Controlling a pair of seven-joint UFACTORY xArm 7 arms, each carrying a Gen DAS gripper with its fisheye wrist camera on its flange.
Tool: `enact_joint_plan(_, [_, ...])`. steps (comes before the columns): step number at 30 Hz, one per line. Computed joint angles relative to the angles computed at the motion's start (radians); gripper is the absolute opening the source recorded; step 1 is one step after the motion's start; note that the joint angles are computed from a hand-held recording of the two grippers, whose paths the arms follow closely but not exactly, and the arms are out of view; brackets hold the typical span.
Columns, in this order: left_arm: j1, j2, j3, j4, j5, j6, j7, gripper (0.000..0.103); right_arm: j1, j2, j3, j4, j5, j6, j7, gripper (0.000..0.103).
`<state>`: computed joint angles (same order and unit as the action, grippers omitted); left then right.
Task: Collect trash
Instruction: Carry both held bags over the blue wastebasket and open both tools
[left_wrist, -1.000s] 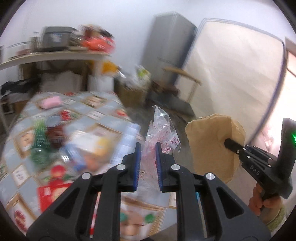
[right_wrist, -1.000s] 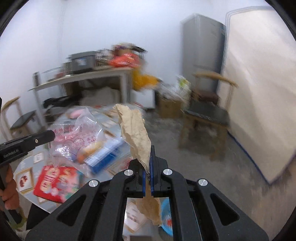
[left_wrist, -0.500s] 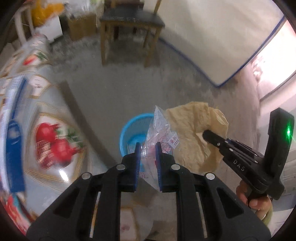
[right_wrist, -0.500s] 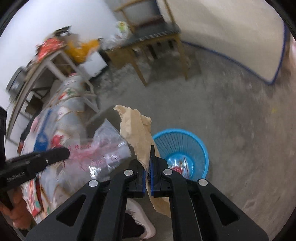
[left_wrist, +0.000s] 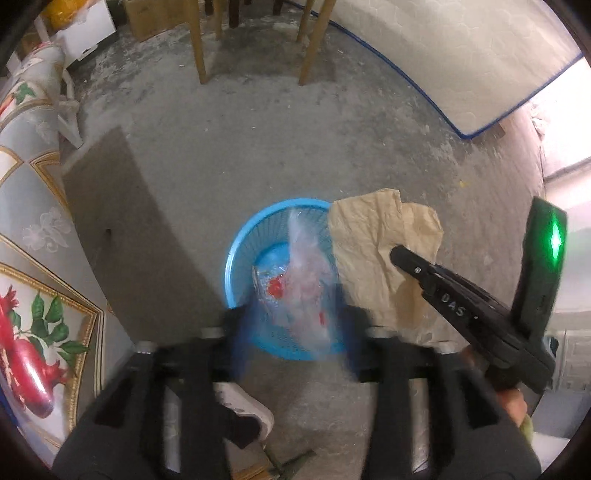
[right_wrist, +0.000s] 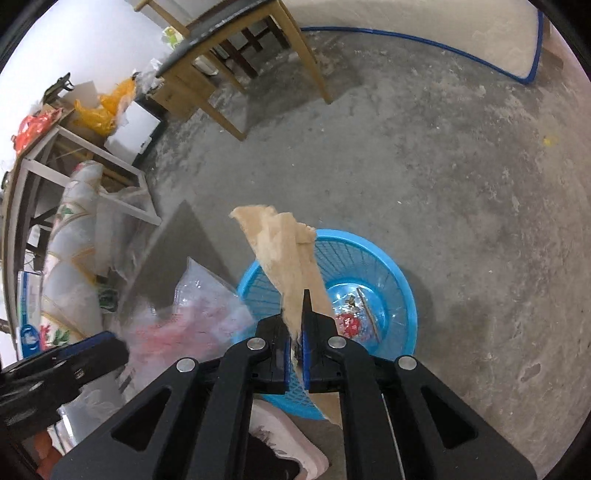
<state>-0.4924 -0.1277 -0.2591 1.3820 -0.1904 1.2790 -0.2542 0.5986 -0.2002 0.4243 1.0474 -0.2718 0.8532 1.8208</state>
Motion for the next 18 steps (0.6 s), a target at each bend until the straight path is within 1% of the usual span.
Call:
enact_joint_plan(1, [0.002,-0.013,0.002,-0.018,-0.004,-0.018,-0.008,0.055,0.000,0.004,-0.005,-0.007,0.006,-0.007,-0.008,0.011])
enact_joint_plan(2, [0.004,-0.025,0.007,-0.032,-0.019,-0.033,-0.007,0.055,0.000,0.012,-0.004,-0.004,0.009,0.007,-0.011,0.016])
enact_joint_plan(3, [0.006,-0.033,0.013,-0.037,-0.037,-0.035,-0.001,0.056,0.003,0.002,-0.004,-0.013,0.009,0.018,-0.009,0.018])
enact_joint_plan(4, [0.010,-0.039,0.016,-0.035,-0.045,-0.031,-0.001,0.057,0.003,0.002,0.000,-0.012,0.002,0.027,-0.003,0.018])
enact_joint_plan(7, [0.019,-0.059,0.021,-0.037,-0.055,-0.052,0.001,0.059,0.001,-0.009,0.001,-0.029,-0.010,0.006,-0.004,0.022])
enact_joint_plan(9, [0.026,-0.076,0.024,-0.035,-0.054,-0.066,0.005,0.060,0.001,-0.012,0.008,-0.025,-0.022,0.025,0.000,0.033])
enact_joint_plan(10, [0.031,-0.092,0.031,-0.033,-0.059,-0.070,0.013,0.060,0.000,-0.011,0.014,-0.015,-0.032,0.044,0.006,0.034])
enact_joint_plan(14, [0.043,-0.136,0.046,-0.015,-0.085,-0.069,0.037,0.062,0.003,-0.033,0.028,-0.009,-0.052,0.068,0.027,0.035])
enact_joint_plan(17, [0.051,-0.204,0.065,-0.026,-0.119,-0.088,0.068,0.066,0.009,-0.031,0.053,0.038,-0.083,0.126,0.030,0.036])
enact_joint_plan(18, [0.054,-0.227,0.069,-0.036,-0.129,-0.096,0.076,0.067,0.012,-0.033,0.057,0.048,-0.091,0.139,0.030,0.038])
